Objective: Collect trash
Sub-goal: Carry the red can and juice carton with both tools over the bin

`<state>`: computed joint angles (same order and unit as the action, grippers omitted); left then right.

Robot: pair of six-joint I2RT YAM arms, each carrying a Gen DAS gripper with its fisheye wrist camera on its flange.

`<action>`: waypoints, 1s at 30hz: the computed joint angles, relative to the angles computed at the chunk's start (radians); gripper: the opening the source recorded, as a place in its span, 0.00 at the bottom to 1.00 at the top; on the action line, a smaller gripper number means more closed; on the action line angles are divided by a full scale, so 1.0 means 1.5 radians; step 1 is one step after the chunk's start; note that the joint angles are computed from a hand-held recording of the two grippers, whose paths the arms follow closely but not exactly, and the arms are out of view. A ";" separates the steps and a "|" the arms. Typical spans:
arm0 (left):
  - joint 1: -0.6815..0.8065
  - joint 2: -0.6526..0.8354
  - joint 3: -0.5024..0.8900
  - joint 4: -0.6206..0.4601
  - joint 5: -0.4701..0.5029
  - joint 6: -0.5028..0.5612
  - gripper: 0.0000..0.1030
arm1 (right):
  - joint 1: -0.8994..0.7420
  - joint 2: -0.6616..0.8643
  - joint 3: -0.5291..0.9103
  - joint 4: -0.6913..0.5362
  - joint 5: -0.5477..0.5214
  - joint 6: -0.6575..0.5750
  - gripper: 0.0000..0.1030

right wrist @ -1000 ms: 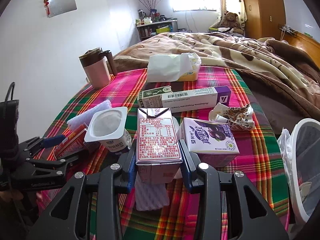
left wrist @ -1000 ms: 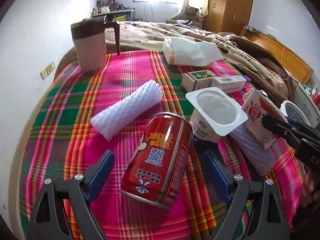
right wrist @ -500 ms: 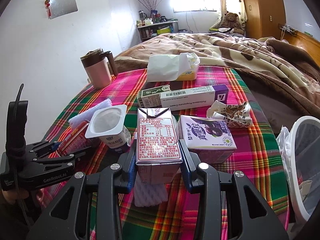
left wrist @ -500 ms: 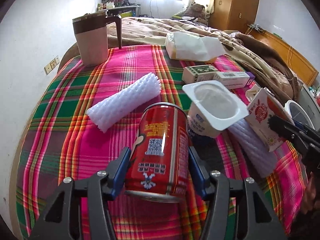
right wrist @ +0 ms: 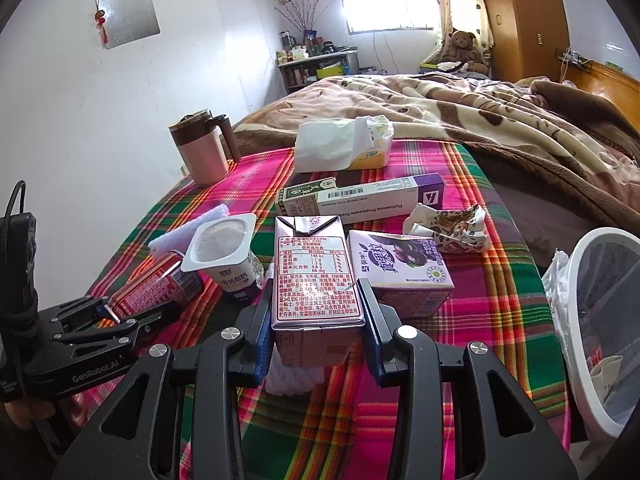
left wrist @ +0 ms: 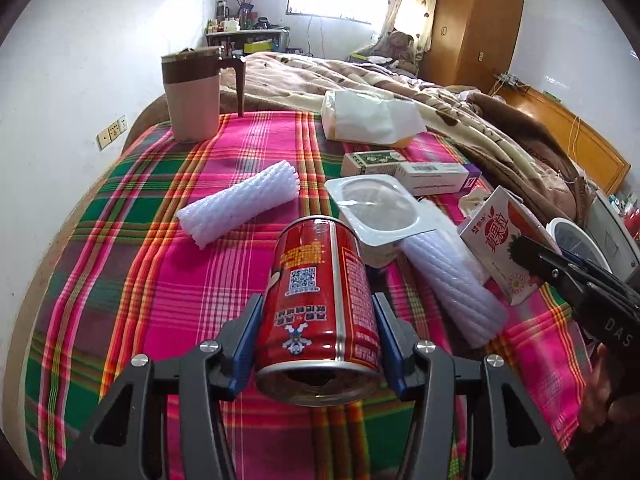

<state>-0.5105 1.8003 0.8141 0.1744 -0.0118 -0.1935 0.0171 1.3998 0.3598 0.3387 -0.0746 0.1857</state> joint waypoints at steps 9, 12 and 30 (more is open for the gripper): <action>-0.040 -0.095 -0.054 0.012 -0.030 -0.028 0.53 | -0.035 -0.093 -0.034 -0.030 -0.021 -0.014 0.37; -0.060 -0.111 -0.057 0.014 -0.035 -0.037 0.53 | -0.054 -0.138 -0.045 -0.051 -0.032 -0.021 0.37; -0.214 -0.074 0.018 0.013 -0.086 -0.071 0.53 | -0.266 -0.300 -0.075 -0.171 -0.131 -0.112 0.37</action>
